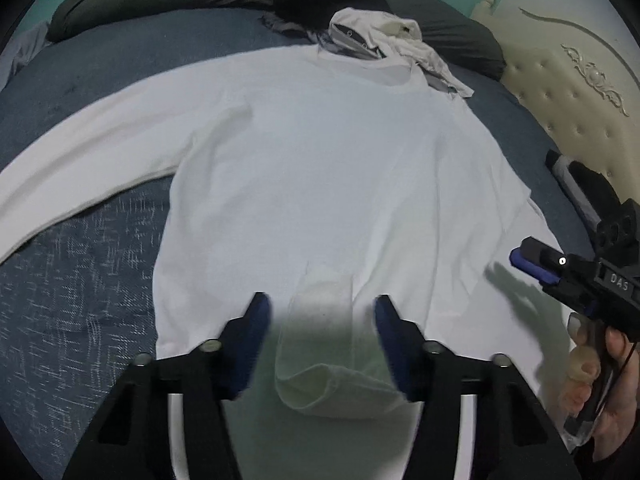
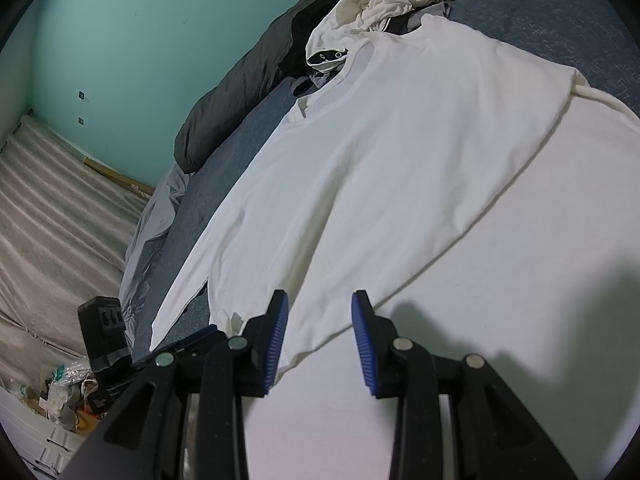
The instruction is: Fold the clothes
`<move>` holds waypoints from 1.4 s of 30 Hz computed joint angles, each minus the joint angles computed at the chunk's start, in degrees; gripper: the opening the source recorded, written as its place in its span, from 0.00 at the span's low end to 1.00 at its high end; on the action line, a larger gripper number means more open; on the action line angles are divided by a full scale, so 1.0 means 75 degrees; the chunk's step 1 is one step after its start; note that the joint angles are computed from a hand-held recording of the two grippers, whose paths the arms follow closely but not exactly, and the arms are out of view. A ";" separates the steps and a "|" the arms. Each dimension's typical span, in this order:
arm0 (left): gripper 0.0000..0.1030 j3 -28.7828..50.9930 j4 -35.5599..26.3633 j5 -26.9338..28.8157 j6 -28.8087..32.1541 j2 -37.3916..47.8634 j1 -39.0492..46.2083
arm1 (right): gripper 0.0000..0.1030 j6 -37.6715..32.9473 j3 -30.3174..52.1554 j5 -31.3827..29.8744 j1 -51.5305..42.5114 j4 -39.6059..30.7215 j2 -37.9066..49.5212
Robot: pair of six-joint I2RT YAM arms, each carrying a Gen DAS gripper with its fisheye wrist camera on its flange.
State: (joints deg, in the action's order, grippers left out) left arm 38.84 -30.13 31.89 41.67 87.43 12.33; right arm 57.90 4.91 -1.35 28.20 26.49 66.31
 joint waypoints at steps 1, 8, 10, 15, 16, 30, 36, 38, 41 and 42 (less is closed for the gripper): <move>0.53 0.0025 -0.0030 0.0015 0.0055 0.0058 0.0069 | 0.32 0.0001 -0.0006 -0.0006 -0.0007 0.0002 -0.0005; 0.26 0.0007 -0.0149 0.0088 0.0309 -0.0030 0.0202 | 0.32 0.0028 -0.0042 -0.0072 -0.0047 0.0073 0.0038; 0.15 -0.0005 -0.0166 0.0102 0.0381 0.0003 0.0244 | 0.32 0.0032 -0.0029 -0.0089 -0.0064 0.0076 0.0055; 0.07 -0.0005 -0.0274 0.0236 0.0418 -0.0159 0.0302 | 0.32 0.0010 -0.0021 -0.0137 -0.0094 0.0129 0.0126; 0.07 0.0017 -0.0370 0.0268 0.0517 -0.0207 0.0409 | 0.32 0.0012 -0.0020 -0.0140 -0.0092 0.0153 0.0151; 0.04 0.0538 -0.1076 0.0348 0.0658 0.0255 0.1947 | 0.32 0.0066 0.0031 -0.0117 0.0054 0.0083 -0.0115; 0.04 0.0535 -0.1021 0.0362 0.0142 0.0310 0.1955 | 0.32 0.0141 -0.0028 -0.0314 -0.0090 0.0281 -0.0049; 0.06 0.0609 -0.1023 0.0436 -0.0082 0.0308 0.2001 | 0.32 0.0173 -0.0045 -0.0420 -0.0120 0.0363 -0.0023; 0.09 0.0743 -0.1163 0.0399 -0.0217 0.0315 0.2099 | 0.32 0.0179 -0.0061 -0.0539 -0.0185 0.0341 -0.0137; 0.13 0.0751 -0.1170 0.0353 -0.0230 0.0303 0.2111 | 0.32 0.0177 -0.0071 -0.0570 -0.0214 0.0310 -0.0207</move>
